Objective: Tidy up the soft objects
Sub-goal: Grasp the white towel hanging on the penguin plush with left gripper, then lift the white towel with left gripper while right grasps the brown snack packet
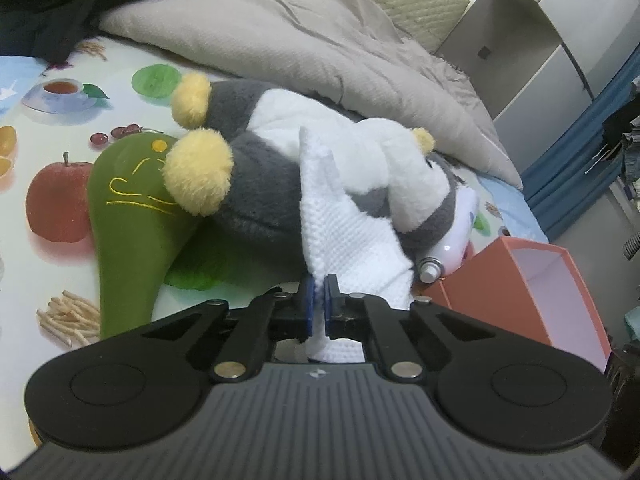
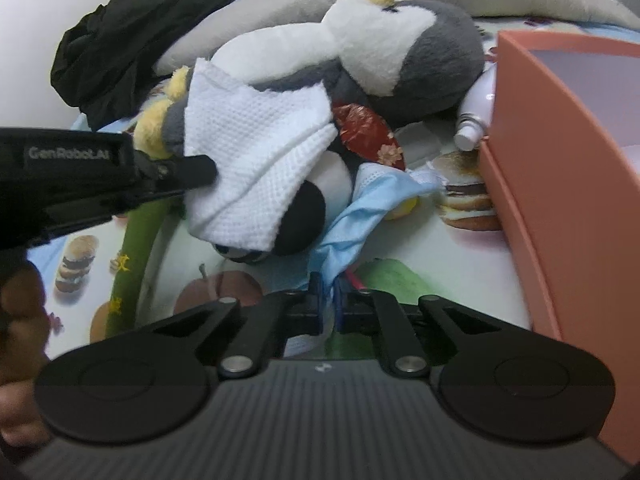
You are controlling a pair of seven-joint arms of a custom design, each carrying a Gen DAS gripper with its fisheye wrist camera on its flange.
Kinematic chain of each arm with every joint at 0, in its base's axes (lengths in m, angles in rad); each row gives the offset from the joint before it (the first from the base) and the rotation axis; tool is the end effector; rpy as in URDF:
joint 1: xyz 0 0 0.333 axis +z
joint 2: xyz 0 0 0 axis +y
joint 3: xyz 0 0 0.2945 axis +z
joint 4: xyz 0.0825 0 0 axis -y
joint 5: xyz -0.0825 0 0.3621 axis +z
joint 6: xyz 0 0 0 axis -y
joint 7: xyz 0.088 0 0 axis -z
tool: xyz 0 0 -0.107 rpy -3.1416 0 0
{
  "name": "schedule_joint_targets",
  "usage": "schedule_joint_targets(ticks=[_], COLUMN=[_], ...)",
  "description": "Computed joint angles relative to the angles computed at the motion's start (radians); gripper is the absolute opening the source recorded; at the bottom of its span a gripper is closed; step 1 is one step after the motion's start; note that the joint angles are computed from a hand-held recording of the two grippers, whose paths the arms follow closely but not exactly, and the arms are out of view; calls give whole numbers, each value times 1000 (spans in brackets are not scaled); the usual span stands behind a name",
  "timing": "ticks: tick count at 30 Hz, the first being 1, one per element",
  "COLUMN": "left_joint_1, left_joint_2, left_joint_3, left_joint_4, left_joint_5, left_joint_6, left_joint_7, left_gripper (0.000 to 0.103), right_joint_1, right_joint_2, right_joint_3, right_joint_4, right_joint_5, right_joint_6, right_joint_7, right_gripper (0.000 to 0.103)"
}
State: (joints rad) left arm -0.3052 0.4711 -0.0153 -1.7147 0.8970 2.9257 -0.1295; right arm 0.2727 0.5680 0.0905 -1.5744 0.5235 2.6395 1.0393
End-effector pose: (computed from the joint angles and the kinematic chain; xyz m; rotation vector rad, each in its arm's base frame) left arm 0.6247 -0.2577 0.3778 -2.2969 1.2528 -1.0626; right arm 0.6660 0.2275 0.3561 -2.1488 1.3212 -0.1382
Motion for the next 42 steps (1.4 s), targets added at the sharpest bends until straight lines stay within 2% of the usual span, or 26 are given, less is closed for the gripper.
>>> schedule_joint_targets(ticks=[3,7,10,17,19,23,26,27,28,30,35,39,42], left_joint_1=[-17,-49,-51,-28,-17,-2,4,5,6,9,18,26,28], left_joint_2=[-33,-97,-155,-295,-331,-372,-381,-381,-383,-383,-382,-369,-358], left_joint_3=[17,30,12,-76,-107,-156,-177,-181,-182,-185,-188,-182,-181], left_joint_4=[-32,-80,-134,-299,-350,-422,-452,-456,-462,-467,-475,-467,-459], left_joint_5=[25,115,183,271,276,278,275,275,284,301,300,303,287], left_joint_6=[32,7,-12,-86,-111,-152,-169,-173,-173,-168,-163,-142,-139], left_joint_7=[-53,-148,-224,-356,-393,-461,-497,-507,-523,-543,-533,-520,-490], left_gripper=[5,5,5,5,5,5,5,5,5,5,5,5,5], right_joint_1=[-1,3,3,-25,-33,-21,-23,-16,-9,3,45,58,96], right_joint_2=[-47,-118,-176,-296,-306,-304,-286,-274,-262,-224,-92,20,98], right_joint_3=[-6,-18,-21,2,5,-4,0,-4,-9,-11,-39,-47,-84], right_joint_4=[-54,-136,-204,-349,-359,-354,-317,-299,-283,-234,-57,100,198], right_joint_5=[-2,-11,-13,73,112,95,98,80,63,37,-60,-115,-184], right_joint_6=[20,41,58,77,60,55,40,46,55,79,105,63,60], right_joint_7=[-8,-12,-15,-82,-90,-92,-121,-120,-117,-113,-50,-9,45], right_gripper=[9,5,4,4,6,7,11,19,32,41,41,40,40])
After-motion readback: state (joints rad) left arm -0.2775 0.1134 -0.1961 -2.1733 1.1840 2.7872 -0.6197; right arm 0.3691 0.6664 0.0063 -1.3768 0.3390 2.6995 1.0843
